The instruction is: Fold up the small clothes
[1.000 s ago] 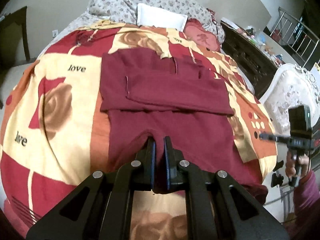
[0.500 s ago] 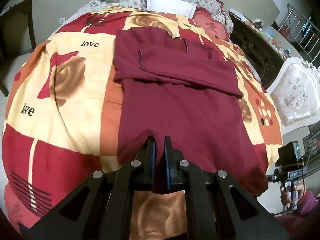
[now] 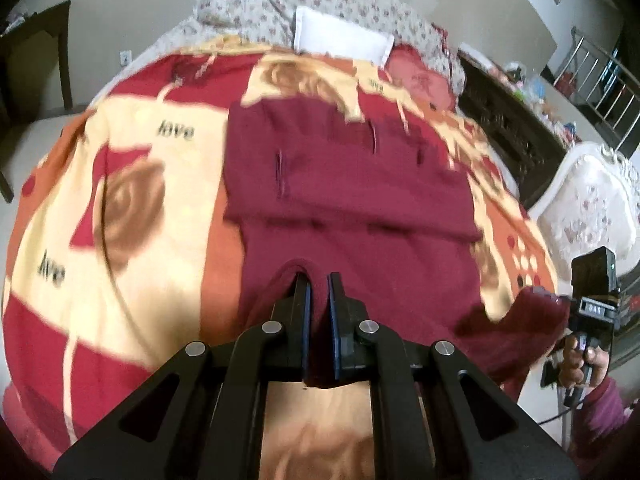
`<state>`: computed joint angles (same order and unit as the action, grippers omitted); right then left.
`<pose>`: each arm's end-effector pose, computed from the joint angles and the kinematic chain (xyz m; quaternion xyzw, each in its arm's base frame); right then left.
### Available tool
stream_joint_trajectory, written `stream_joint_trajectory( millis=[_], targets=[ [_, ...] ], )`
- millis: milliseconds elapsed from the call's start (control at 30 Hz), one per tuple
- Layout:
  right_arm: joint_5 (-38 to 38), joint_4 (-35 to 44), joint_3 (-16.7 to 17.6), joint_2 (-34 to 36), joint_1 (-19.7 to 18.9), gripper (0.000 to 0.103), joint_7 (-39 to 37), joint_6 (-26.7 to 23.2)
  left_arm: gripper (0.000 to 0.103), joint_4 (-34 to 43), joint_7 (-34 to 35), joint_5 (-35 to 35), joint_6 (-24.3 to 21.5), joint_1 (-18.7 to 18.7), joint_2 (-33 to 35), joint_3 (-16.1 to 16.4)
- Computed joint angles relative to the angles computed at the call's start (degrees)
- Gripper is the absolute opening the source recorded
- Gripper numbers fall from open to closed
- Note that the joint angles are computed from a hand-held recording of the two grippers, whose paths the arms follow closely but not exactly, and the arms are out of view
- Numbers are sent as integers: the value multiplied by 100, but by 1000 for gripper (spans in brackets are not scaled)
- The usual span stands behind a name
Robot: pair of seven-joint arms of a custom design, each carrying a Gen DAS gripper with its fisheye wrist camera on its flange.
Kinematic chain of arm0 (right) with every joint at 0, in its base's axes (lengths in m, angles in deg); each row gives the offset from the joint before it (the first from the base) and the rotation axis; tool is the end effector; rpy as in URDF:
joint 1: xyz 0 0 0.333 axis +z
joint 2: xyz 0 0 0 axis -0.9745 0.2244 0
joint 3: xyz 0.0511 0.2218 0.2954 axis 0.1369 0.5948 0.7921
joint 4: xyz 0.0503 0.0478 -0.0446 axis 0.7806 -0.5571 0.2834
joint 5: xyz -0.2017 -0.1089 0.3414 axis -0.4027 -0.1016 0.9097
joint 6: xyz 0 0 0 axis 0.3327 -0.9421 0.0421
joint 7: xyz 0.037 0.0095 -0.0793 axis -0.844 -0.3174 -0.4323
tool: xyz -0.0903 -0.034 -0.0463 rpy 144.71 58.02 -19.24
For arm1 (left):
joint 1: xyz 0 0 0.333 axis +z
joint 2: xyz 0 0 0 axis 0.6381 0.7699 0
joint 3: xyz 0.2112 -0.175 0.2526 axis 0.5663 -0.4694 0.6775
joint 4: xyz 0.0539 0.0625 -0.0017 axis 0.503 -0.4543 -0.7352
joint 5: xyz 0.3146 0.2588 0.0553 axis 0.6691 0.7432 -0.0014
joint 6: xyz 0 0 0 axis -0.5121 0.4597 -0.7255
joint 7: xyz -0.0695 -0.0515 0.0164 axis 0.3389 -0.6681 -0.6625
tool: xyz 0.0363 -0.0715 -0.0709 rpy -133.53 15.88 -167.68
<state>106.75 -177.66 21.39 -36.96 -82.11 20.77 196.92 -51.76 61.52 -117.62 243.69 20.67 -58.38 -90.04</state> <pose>0.5457 -0.0384 0.4486 -0.6309 0.5728 0.2377 0.4662 0.4841 -0.1461 0.4927 -0.6645 0.6556 -0.3446 0.0989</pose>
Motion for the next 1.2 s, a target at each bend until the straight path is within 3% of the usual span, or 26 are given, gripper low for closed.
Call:
stream_joint_trajectory(
  millis=[167,300,433,533,633,700,800,833,900,967,1033,1100,1200],
  targets=[
    [660,1015,184,857,32,10,12,326,7,794,525,-461,416,47,720,47],
    [388,1800,404,1433,66,10,173,752,7,1474,-207,486,540,432,1428,-108],
    [102,2589,601,2085,0,10,734,1042,7,2192,-1259,1537,253,490,2140,106],
    [-24,3027,786,2475,-112,10,977,1076,7,2490,-1583,1937,186,598,2417,92],
    [-654,3521,835,2819,-84,10,1598,1086,8,2833,-1711,2083,-127,869,2623,-108],
    [-746,3714,922,2936,-219,10,1943,973,9,3073,-1426,1732,-514,1341,2716,-551],
    [-430,3419,1074,2689,-417,11,1621,1133,21,3092,-902,1098,-646,2009,2652,-1231],
    [-392,3303,1073,2583,-423,12,1530,1211,33,3052,-824,1047,-599,2089,2602,-1310],
    [-358,3093,1046,2389,-395,15,1317,1382,58,2874,-1347,1671,-230,1853,2467,-1027],
    [-353,3015,1004,2296,-356,20,1249,1477,61,2742,-1380,1637,155,2029,2403,-1200],
    [-337,2997,979,2225,-342,29,1233,1500,61,2796,-1258,1425,-31,2259,2393,-1440],
    [65,2776,994,1990,-373,36,851,1804,61,2796,-1402,1681,-114,2144,2380,-1324],
    [674,2632,996,1844,-449,37,264,1754,61,2726,-1840,2434,-32,1818,2392,-1028]
  ],
)
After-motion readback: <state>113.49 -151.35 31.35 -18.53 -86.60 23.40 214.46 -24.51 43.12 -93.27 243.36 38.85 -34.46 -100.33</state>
